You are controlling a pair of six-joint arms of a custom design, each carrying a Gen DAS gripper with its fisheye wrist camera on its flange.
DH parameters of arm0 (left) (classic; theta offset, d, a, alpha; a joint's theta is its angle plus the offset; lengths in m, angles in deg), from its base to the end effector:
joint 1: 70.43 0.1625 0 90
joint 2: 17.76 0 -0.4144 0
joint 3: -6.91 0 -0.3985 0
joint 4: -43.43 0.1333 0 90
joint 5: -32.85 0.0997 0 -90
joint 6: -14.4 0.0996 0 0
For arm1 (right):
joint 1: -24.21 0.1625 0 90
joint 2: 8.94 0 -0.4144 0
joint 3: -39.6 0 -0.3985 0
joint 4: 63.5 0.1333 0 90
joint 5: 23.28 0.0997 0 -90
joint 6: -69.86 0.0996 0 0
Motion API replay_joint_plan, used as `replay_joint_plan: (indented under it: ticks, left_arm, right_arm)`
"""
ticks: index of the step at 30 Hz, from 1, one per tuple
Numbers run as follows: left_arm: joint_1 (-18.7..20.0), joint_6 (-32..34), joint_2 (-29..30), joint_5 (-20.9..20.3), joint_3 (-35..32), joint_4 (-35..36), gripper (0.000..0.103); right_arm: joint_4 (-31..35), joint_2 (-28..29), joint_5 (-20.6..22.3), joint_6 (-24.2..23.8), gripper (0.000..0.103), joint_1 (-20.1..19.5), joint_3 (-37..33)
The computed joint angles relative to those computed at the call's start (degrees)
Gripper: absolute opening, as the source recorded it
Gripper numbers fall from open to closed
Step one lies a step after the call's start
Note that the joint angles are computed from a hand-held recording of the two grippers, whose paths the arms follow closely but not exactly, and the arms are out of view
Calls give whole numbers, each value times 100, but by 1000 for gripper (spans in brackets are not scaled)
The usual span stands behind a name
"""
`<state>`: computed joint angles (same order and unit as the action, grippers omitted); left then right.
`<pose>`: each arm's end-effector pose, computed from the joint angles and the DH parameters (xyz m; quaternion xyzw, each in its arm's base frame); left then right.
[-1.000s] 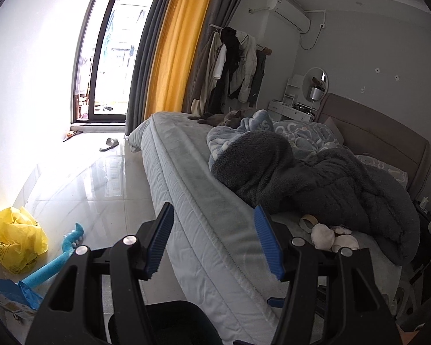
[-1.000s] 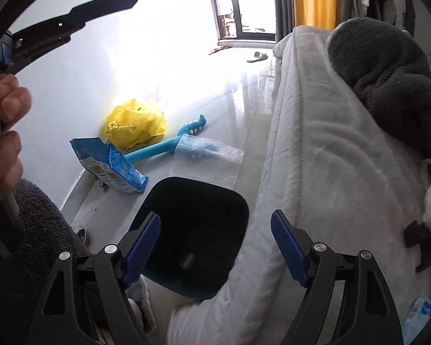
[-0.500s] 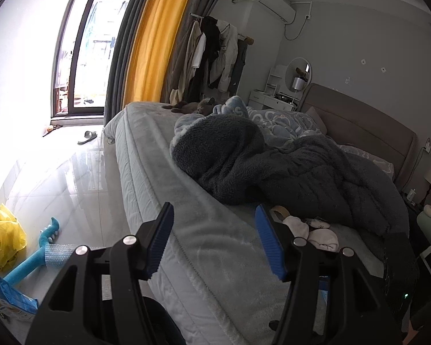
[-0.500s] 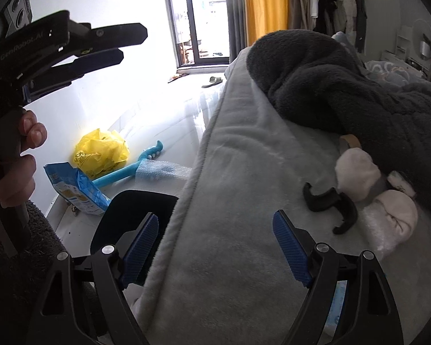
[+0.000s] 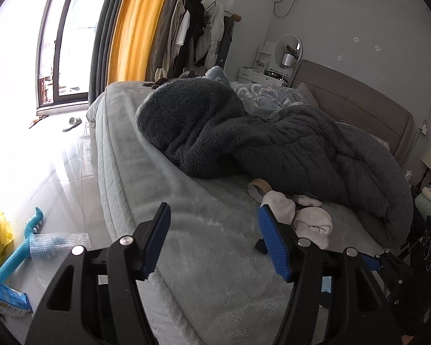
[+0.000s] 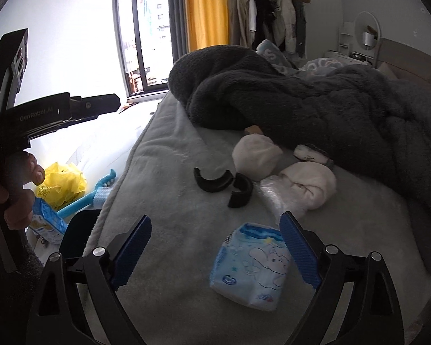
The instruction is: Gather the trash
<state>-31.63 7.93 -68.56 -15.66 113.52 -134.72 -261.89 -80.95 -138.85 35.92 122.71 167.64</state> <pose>-0.3505 -0.5375 0.1443 0.2505 0.8681 -0.3922 0.1724 0.1607 -0.4640 0.2502 0.2258 -0.8512 0.3760 0.2885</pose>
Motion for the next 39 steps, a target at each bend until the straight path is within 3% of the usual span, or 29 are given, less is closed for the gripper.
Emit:
replay_joint_plan:
  ticks: [6, 10, 17, 22, 25, 26, 28, 30, 39]
  left_arm:
    - [5, -60, 267, -7, -163, 148, 67]
    - [19, -45, 434, 15, -274, 316, 68]
    - [101, -219, 650, -100, -457, 690, 68]
    - [147, -311, 792, -201, -544, 837, 67]
    - [148, -297, 865, -199, -587, 896, 66]
    - [147, -293, 878, -206, -597, 910, 64]
    - [143, -280, 913, -222, -620, 922, 62]
    - [135, -284, 944, -246, -640, 946, 60]
    - [149, -500, 1135, -331, -855, 1329, 46]
  right_arm:
    - [-402, 25, -115, -25, 93, -246, 178]
    - [-141, -41, 57, 228, 93, -441, 184]
    - [-8, -68, 349, 204, 93, -573, 190]
    - [-36, 119, 129, -12, 93, -479, 122]
    - [146, 71, 225, 46, 92, -543, 108]
    - [205, 40, 282, 70, 90, -569, 110]
    - [339, 0, 326, 92, 76, -603, 83]
    - [372, -22, 325, 68, 71, -616, 71]
    - [508, -311, 617, 84, 65, -729, 178]
